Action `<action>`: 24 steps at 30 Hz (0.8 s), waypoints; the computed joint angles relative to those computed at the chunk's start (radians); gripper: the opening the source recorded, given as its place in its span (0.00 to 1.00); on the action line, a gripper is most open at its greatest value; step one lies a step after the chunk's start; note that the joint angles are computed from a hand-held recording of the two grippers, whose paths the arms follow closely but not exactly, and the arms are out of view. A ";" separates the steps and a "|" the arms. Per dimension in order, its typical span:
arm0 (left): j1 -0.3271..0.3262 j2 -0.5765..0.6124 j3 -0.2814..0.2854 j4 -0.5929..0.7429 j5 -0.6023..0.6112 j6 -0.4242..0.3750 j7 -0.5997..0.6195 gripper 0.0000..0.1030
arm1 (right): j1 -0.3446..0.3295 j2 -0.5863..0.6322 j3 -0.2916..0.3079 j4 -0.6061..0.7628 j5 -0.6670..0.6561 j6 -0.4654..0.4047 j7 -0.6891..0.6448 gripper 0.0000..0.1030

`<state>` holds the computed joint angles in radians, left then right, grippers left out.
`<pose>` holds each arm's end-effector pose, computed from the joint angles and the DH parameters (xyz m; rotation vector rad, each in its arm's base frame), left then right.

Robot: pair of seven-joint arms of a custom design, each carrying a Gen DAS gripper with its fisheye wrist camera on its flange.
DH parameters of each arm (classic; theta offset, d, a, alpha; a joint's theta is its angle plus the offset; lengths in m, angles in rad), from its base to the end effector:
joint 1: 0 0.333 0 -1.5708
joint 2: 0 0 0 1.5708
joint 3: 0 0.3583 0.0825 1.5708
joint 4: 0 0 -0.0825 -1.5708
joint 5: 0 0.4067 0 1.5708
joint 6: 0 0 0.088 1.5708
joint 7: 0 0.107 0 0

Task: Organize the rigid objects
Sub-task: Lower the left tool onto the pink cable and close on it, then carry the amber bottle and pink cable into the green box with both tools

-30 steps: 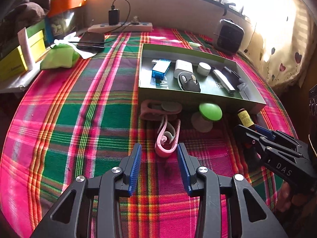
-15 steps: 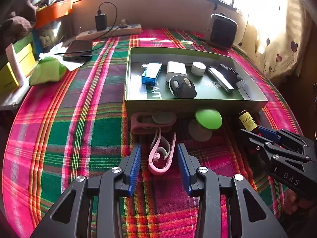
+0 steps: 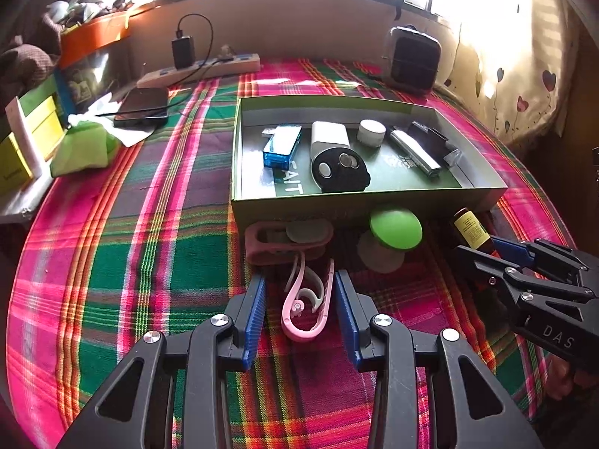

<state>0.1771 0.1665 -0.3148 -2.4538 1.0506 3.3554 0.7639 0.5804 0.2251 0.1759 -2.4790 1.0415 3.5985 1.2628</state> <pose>0.4874 -0.1614 0.3224 -1.4788 2.2595 -0.8377 0.4311 0.2556 0.3030 -1.6553 1.8062 -0.4906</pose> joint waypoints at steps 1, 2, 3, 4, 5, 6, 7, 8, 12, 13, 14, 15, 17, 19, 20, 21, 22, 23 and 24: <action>-0.010 -0.002 0.010 -0.003 -0.008 0.001 0.004 0.30 | 0.000 0.000 0.000 0.000 0.000 0.000 0.000 0.34; -0.020 -0.005 0.021 -0.005 -0.018 0.001 0.008 0.28 | 0.002 0.000 -0.001 0.001 0.004 0.000 -0.004 0.34; -0.011 -0.005 0.015 -0.006 -0.014 0.003 0.003 0.26 | 0.003 0.001 -0.002 0.002 0.008 0.000 -0.008 0.34; -0.006 -0.005 0.013 -0.007 -0.012 0.004 -0.001 0.24 | 0.004 0.001 -0.003 0.003 0.011 0.000 -0.011 0.34; -0.002 -0.006 0.012 -0.008 -0.008 0.005 -0.005 0.22 | 0.006 0.001 -0.004 0.004 0.015 -0.001 -0.016 0.34; 0.005 -0.007 0.007 -0.009 -0.001 0.007 -0.012 0.22 | 0.007 0.002 -0.004 0.006 0.020 -0.001 -0.021 0.34; 0.020 -0.006 -0.004 -0.008 0.013 0.009 -0.025 0.22 | 0.007 0.001 -0.004 0.006 0.022 0.000 -0.022 0.34; 0.021 -0.007 -0.003 -0.009 0.020 0.011 -0.032 0.22 | 0.007 0.001 -0.003 0.006 0.023 0.000 -0.023 0.34; 0.017 -0.007 0.009 -0.007 0.048 0.021 -0.065 0.21 | 0.008 0.002 -0.004 0.008 0.031 -0.001 -0.032 0.34; 0.014 -0.007 0.013 -0.006 0.055 0.022 -0.073 0.21 | 0.008 0.002 -0.003 0.009 0.033 0.000 -0.033 0.34; 0.008 -0.008 0.020 -0.006 0.060 0.024 -0.078 0.21 | 0.010 0.003 -0.003 0.011 0.037 0.000 -0.037 0.34; -0.003 -0.008 0.032 -0.007 0.057 0.027 -0.078 0.21 | 0.011 0.004 -0.004 0.012 0.041 -0.001 -0.042 0.34; -0.012 -0.008 0.042 -0.005 0.064 0.029 -0.088 0.21 | 0.012 0.004 -0.005 0.013 0.048 0.000 -0.050 0.34; -0.025 -0.009 0.056 -0.007 0.064 0.033 -0.090 0.21 | 0.012 0.004 -0.004 0.014 0.053 0.000 -0.055 0.34; -0.028 -0.009 0.061 -0.007 0.066 0.036 -0.092 0.21 | 0.013 0.005 -0.004 0.016 0.057 0.000 -0.058 0.34; -0.032 -0.009 0.066 -0.007 0.069 0.036 -0.095 0.21 | 0.012 0.004 -0.003 0.015 0.056 0.000 -0.058 0.34; -0.033 -0.009 0.067 -0.006 0.074 0.036 -0.101 0.21 | 0.013 0.005 -0.004 0.017 0.061 0.000 -0.063 0.34; -0.028 -0.008 0.064 -0.003 0.085 0.035 -0.111 0.21 | 0.014 0.005 -0.004 0.018 0.065 0.001 -0.067 0.34; -0.018 -0.007 0.055 0.000 0.103 0.035 -0.128 0.21 | 0.016 0.007 -0.005 0.021 0.073 0.001 -0.074 0.34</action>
<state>0.1593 0.1597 -0.2596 -2.4533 1.1540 3.3903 0.6358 0.5968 0.2319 0.1709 -2.4575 1.1144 3.5990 1.1883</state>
